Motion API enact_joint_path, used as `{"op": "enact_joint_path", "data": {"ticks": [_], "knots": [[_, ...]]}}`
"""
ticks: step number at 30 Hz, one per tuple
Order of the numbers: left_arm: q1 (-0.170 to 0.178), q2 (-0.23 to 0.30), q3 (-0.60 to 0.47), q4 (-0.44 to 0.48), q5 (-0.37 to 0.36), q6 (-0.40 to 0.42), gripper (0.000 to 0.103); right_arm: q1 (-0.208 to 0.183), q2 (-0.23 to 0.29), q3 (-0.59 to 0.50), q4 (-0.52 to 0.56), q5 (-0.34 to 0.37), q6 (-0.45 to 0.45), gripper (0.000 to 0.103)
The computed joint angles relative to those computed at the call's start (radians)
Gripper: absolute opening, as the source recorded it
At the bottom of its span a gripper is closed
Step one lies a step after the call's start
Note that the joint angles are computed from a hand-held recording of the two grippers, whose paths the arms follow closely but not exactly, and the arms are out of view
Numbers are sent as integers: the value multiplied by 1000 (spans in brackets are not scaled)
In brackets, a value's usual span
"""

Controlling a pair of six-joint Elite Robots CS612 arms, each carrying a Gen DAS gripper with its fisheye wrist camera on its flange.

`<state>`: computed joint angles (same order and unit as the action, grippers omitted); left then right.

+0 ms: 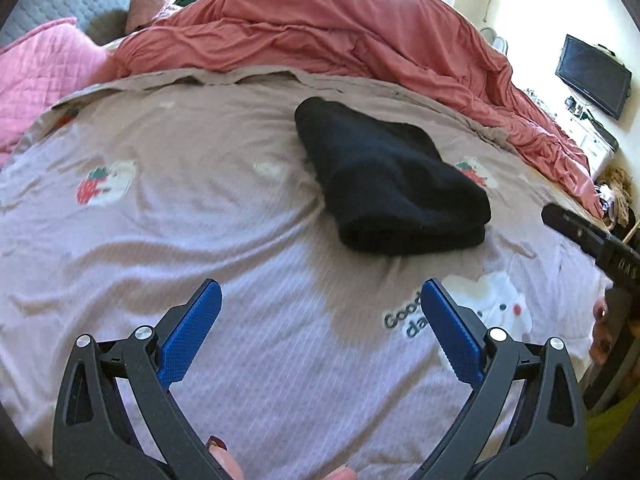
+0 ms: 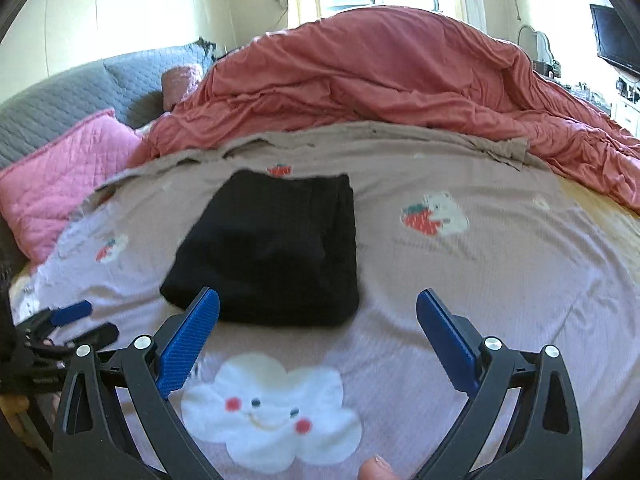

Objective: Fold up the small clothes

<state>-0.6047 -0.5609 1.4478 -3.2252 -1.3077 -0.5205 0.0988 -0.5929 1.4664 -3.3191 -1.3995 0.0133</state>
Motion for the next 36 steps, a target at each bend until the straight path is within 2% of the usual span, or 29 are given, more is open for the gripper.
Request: {"op": "enact_joint_path", "data": {"ticks": [7,14,36], "knots": [[-2,0,18,-1,-12,-30,93,9,1,31,50,-13,14,98],[0,-1,23,11,-16,-54,93,17,0,36,40,-11,-1,98],[-3,-5,20,45,16,-55,93,13,1,32,52,-7,-7,98]]}}
